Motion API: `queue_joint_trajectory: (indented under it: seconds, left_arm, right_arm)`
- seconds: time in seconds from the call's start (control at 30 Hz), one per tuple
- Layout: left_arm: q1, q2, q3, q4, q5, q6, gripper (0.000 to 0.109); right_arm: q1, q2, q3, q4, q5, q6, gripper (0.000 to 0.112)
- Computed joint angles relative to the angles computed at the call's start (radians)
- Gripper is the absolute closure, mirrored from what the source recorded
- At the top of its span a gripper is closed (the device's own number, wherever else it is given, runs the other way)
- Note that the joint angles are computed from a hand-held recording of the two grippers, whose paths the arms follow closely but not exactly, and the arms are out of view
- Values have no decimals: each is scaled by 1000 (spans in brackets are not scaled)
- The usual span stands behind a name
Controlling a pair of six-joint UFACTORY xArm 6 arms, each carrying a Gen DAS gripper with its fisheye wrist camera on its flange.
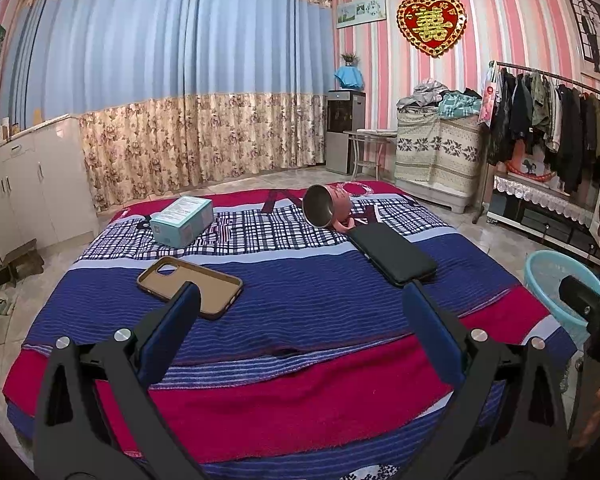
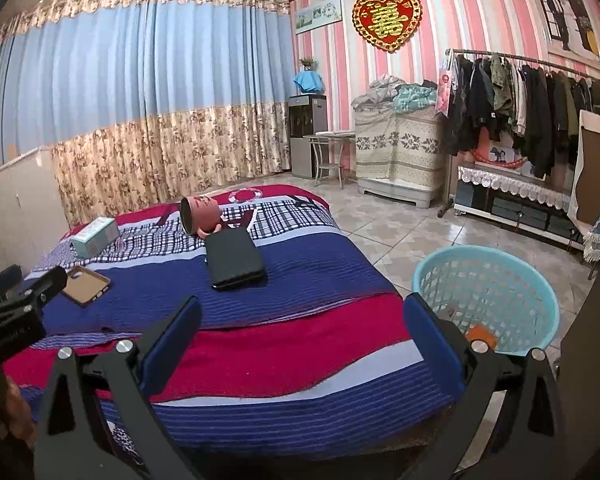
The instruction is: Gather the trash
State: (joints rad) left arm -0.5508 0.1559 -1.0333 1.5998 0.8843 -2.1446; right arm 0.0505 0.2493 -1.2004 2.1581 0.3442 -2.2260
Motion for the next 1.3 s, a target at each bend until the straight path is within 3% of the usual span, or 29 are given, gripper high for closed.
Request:
queue_joint_trajectory:
  seconds: [0.67, 1.3]
  left_arm:
    - [-23, -3, -2, 5, 25, 7, 11]
    - [-37, -1, -2, 17, 32, 23, 11]
  right_arm:
    - [21, -2, -1, 115, -18, -151, 14]
    - [23, -1, 0, 127, -18, -165, 14]
